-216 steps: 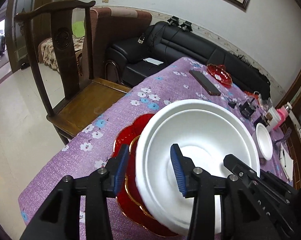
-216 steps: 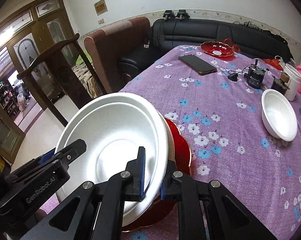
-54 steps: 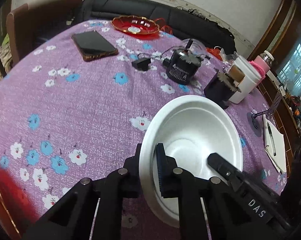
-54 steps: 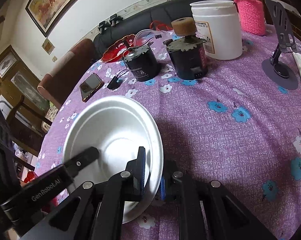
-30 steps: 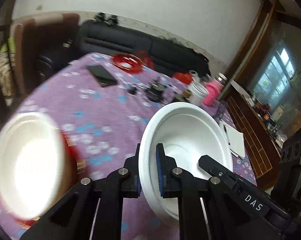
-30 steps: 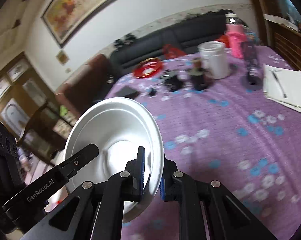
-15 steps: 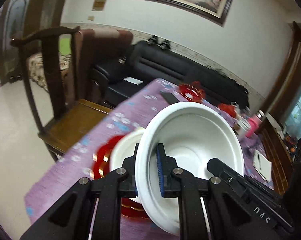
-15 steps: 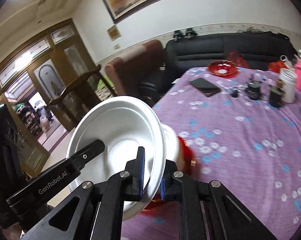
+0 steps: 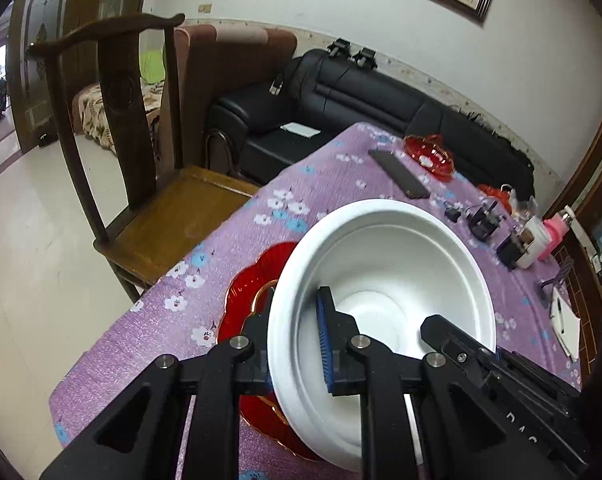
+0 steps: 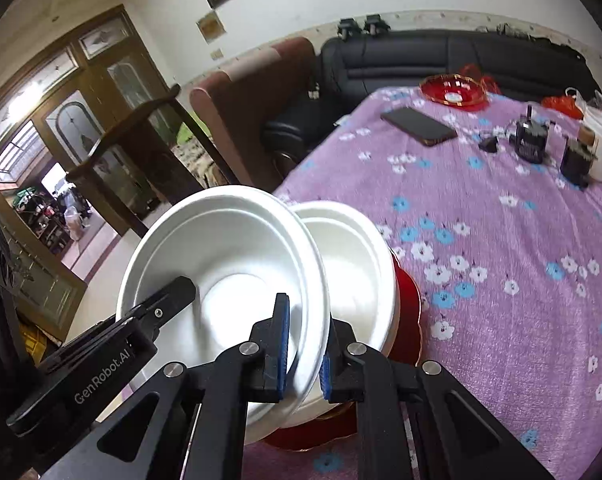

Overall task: Organize plates and bowls
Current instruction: 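Carry the small white bowl over the stack with both grippers, then lower the small white bowl into the stacked bowls and open both grippers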

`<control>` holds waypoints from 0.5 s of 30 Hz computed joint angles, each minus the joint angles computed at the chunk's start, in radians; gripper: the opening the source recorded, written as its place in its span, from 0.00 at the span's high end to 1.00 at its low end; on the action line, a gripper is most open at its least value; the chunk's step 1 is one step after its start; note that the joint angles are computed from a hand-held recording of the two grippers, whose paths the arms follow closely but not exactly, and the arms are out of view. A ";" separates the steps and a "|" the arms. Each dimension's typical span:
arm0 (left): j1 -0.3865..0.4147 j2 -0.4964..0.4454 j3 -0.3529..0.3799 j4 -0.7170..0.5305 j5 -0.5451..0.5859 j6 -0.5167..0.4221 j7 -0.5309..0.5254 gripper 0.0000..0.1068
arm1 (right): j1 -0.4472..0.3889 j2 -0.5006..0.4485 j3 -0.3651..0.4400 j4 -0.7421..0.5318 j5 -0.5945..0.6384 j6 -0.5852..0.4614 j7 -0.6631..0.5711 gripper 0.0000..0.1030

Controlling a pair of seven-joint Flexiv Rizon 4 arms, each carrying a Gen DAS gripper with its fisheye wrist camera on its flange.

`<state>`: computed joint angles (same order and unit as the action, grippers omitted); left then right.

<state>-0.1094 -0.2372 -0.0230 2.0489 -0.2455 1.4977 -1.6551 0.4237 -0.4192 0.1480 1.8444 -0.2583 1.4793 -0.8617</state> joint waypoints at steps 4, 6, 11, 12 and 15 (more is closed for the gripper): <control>0.017 -0.013 -0.020 0.001 -0.029 0.005 0.015 0.85 | 0.001 -0.022 -0.001 -0.027 0.000 -0.022 -0.002 0.86; 0.031 -0.013 -0.035 0.009 -0.051 0.014 0.027 0.84 | 0.016 -0.028 -0.020 -0.035 -0.014 -0.039 0.007 0.87; 0.067 0.010 -0.078 0.048 -0.130 0.069 0.067 0.70 | 0.020 -0.043 -0.032 -0.055 -0.032 -0.072 0.019 0.87; 0.065 0.014 -0.075 0.053 -0.134 0.079 0.063 0.64 | 0.026 -0.043 -0.041 -0.056 -0.041 -0.076 0.023 0.87; 0.071 0.032 -0.084 0.074 -0.152 0.115 0.067 0.59 | 0.055 -0.036 -0.085 -0.043 -0.075 -0.059 0.066 0.87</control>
<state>-0.0379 -0.2053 -0.1070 2.1234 -0.3975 1.6129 -1.5883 0.4782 -0.4550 0.0628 1.8012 -0.3335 1.4199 -0.7961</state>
